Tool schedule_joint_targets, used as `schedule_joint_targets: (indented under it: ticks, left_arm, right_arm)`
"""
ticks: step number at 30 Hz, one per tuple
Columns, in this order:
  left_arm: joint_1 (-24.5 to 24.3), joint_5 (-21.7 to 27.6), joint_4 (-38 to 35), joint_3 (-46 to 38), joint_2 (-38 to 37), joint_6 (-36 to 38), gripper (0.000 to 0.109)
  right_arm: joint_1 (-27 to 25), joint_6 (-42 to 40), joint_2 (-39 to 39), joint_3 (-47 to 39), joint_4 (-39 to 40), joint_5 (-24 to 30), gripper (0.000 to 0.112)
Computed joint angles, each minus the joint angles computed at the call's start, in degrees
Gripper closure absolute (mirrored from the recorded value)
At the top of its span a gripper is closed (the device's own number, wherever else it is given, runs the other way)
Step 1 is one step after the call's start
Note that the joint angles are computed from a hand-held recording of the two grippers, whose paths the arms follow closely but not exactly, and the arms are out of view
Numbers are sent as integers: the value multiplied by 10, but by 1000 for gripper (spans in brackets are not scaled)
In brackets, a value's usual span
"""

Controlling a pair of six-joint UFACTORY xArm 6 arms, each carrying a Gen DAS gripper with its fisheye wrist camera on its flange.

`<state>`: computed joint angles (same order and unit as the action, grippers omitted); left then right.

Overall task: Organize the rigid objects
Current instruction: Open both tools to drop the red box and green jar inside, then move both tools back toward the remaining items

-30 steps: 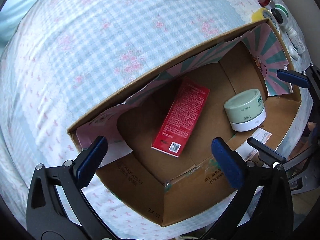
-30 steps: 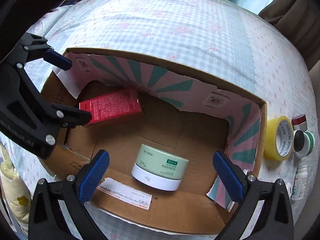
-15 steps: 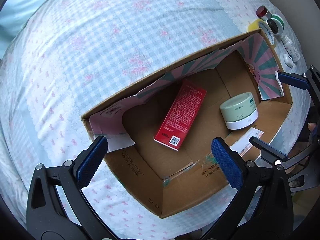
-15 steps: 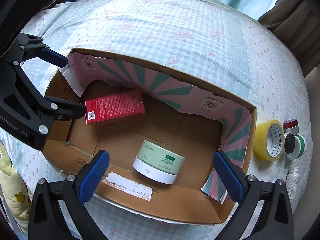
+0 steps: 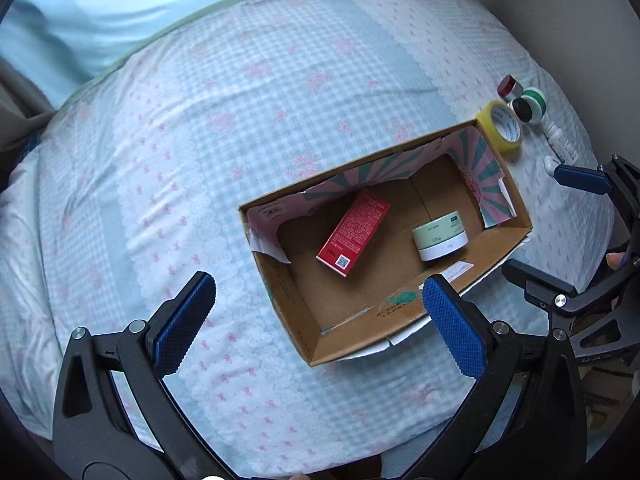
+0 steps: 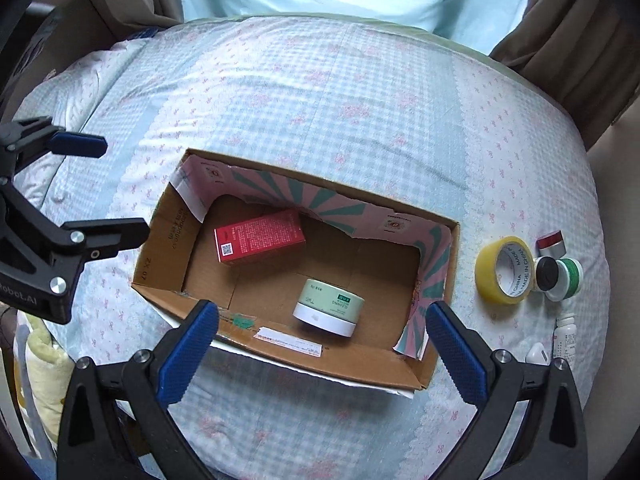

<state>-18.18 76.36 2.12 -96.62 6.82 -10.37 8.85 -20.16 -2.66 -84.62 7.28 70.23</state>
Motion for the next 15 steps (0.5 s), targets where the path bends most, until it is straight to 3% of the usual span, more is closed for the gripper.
schedule_joint_targets:
  ticks: [7, 15]
  left_arm:
    - [-37, 5, -3, -21, -35, -82, 6]
    - [-132, 19, 37, -101, 0, -206, 6]
  right_arm:
    - [-59, 22, -39, -29, 35, 17, 9]
    - [-177, -66, -46, -69, 49, 46, 9]
